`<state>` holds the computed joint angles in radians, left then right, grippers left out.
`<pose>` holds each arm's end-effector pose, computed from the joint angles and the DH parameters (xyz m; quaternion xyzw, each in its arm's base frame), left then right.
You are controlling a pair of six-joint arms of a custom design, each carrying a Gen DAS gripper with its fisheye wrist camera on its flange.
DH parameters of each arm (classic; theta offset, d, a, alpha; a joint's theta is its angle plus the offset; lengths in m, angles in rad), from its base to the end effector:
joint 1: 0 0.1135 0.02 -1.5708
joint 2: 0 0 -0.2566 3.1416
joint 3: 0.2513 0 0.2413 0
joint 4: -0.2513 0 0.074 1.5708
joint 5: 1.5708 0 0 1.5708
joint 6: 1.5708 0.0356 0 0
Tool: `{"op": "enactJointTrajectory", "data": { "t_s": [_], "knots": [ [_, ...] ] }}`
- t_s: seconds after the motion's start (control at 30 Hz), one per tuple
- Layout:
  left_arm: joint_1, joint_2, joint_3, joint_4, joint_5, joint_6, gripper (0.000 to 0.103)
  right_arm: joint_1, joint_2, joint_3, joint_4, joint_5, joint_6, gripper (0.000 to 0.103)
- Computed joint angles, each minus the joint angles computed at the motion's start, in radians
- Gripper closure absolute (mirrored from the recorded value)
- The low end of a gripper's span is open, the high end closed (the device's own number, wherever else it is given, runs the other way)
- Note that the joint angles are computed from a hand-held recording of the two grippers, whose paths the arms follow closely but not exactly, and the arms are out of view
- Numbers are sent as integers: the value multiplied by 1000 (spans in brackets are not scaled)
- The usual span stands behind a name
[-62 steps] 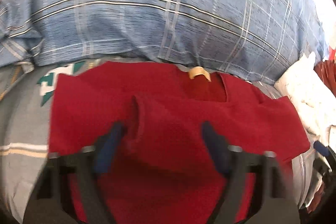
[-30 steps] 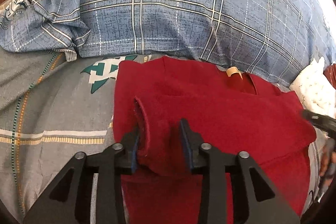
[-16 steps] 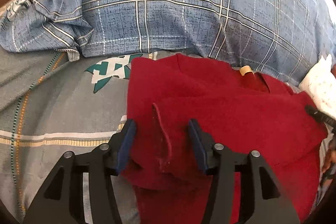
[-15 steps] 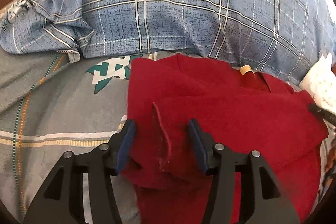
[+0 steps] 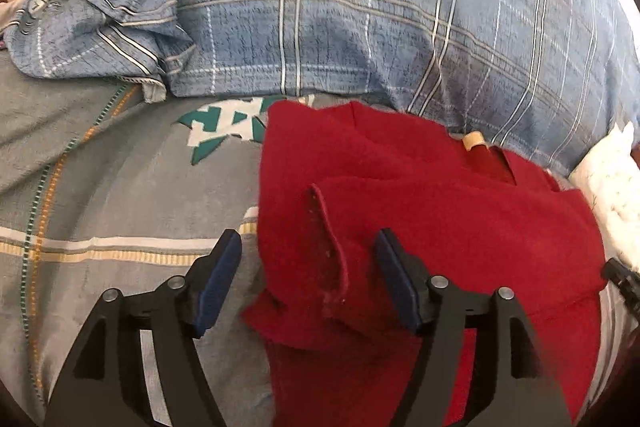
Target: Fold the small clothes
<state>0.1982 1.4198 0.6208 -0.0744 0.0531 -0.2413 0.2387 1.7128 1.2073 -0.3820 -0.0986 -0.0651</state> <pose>0.2531 0.0489 0.1576 -0.1959 0.9189 -0.0323 0.3409 0.3479 0.0883 0.2220 -0.1587 0.9277 0.0753 0.3294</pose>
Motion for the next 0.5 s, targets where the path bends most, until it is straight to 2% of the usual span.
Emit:
{"op": "enactJointTrajectory", "data": {
  "t_s": [0.13,0.3,0.4,0.47,0.5],
  "knots": [
    [-21,-38,-9,5,-39,6,34,34,74,107,4,-24,40,73],
    [-41,13,5,10,-75,25,34,89,289,312,-47,-39,95,74],
    [-34,37,7,22,-62,21,34,127,392,387,-43,28,90,74],
    [-32,39,8,25,-61,19,33,146,407,370,24,72,72,74],
    [-35,41,6,30,-65,20,33,155,417,384,15,93,63,74]
  ]
}}
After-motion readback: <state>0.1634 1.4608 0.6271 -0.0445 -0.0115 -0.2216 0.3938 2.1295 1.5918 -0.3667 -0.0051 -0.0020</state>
